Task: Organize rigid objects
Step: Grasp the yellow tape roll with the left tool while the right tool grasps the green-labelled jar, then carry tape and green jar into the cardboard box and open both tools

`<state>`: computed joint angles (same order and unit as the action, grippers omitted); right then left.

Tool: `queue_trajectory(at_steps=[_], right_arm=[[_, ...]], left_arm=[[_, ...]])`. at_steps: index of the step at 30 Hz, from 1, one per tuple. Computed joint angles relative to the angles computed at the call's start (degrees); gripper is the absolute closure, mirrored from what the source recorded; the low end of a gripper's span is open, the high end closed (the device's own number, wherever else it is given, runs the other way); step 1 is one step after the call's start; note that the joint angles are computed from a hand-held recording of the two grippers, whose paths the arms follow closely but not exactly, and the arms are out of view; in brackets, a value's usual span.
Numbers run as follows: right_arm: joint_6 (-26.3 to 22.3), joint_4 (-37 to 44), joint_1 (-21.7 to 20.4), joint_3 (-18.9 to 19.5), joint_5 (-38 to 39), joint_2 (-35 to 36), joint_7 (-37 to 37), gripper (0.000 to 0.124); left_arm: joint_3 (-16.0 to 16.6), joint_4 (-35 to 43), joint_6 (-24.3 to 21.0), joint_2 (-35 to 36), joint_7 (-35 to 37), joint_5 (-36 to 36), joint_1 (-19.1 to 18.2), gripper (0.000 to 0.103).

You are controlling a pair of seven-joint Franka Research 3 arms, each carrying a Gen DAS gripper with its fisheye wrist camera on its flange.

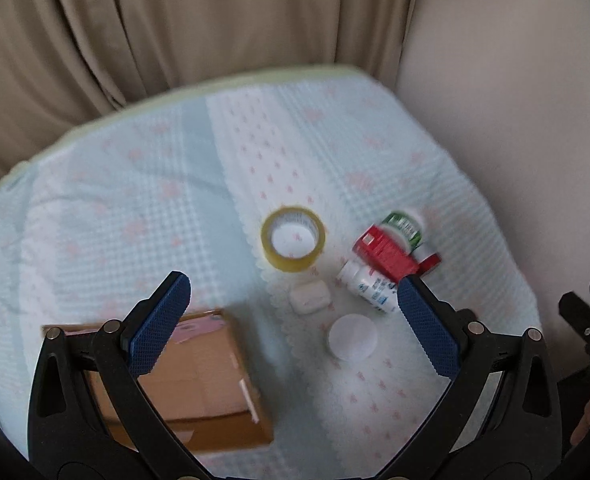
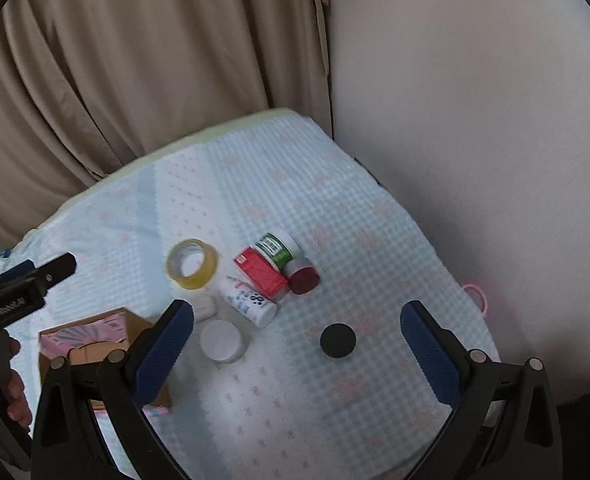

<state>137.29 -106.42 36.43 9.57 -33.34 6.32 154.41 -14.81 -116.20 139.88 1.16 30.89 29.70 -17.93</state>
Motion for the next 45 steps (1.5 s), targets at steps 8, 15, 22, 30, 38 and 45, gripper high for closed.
queue_trajectory(at_steps=[8,15,22,30,38,45], right_arm=[[7.44,8.10,-1.20,-4.08,5.87,14.31,-12.11,0.021],[13.65,17.97,-1.26,-6.44,10.33,27.72,-27.72,0.021],[13.17,30.35,-2.76,-5.72,16.91,38.99,-44.85,0.039],[12.48,34.56,-4.53,-3.89,26.07,42.74,-57.60,0.060],[13.14,34.97,-1.70,-7.42,31.07,42.98,-60.93,0.067],[13.65,33.65,0.36,-10.34,31.49,41.85,-57.16,0.068]], left_arm=[[3.56,9.95,1.22,18.75,-1.06,0.63,-0.69,0.000],[7.72,17.84,4.28,30.97,-4.93,2.70,-3.07,0.000],[10.82,25.81,2.98,38.11,-5.84,5.61,-5.90,0.000],[11.38,29.63,2.25,41.46,-3.88,4.85,-5.46,0.005],[12.14,29.18,2.16,41.21,-4.32,5.40,-6.11,0.005],[12.57,24.76,2.47,37.10,-7.57,8.06,-6.76,0.005]])
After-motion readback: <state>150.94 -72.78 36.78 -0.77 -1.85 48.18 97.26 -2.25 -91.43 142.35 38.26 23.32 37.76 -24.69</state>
